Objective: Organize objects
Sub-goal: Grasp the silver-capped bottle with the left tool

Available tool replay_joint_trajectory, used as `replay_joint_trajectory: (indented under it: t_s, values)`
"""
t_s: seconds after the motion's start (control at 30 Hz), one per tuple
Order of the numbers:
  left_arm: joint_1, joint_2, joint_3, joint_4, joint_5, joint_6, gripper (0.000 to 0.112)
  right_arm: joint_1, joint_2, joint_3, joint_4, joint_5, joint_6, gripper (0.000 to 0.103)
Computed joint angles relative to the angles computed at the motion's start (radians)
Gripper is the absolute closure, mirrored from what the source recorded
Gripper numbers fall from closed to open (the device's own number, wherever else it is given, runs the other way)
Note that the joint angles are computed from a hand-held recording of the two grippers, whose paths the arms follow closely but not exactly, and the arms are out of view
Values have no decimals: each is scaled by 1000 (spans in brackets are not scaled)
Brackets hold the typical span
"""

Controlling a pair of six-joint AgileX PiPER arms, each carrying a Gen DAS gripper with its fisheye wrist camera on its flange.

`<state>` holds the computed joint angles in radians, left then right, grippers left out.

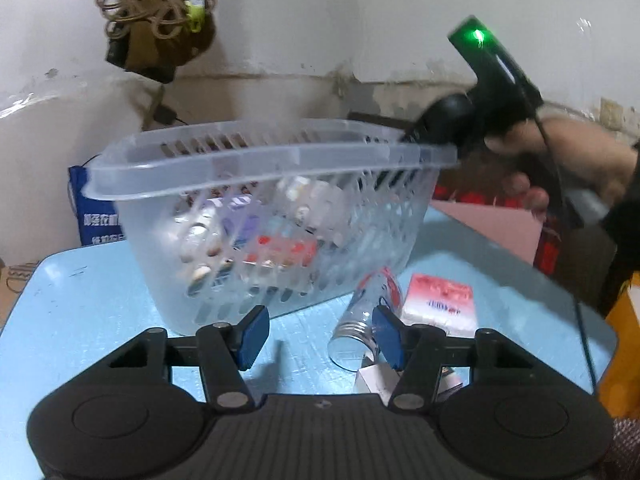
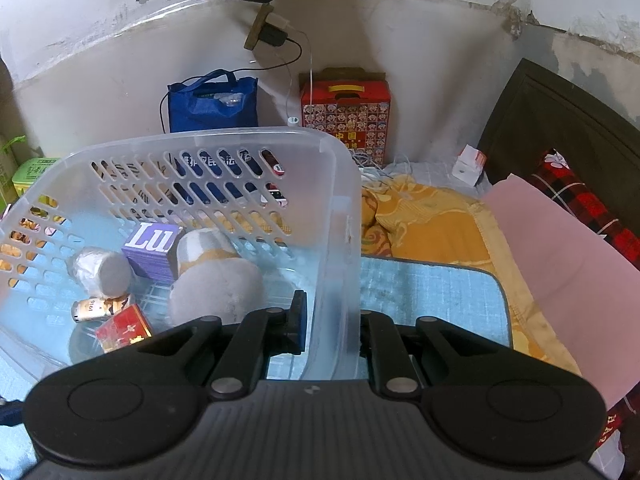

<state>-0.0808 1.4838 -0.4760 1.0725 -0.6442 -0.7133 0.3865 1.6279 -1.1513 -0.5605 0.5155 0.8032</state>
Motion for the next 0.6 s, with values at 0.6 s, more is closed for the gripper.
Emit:
replay_joint_trajectory:
  t_s: [0.6]
  values:
    - [-42, 85, -14, -13, -8, -1, 70, 10, 9, -17, -19, 32, 15, 90]
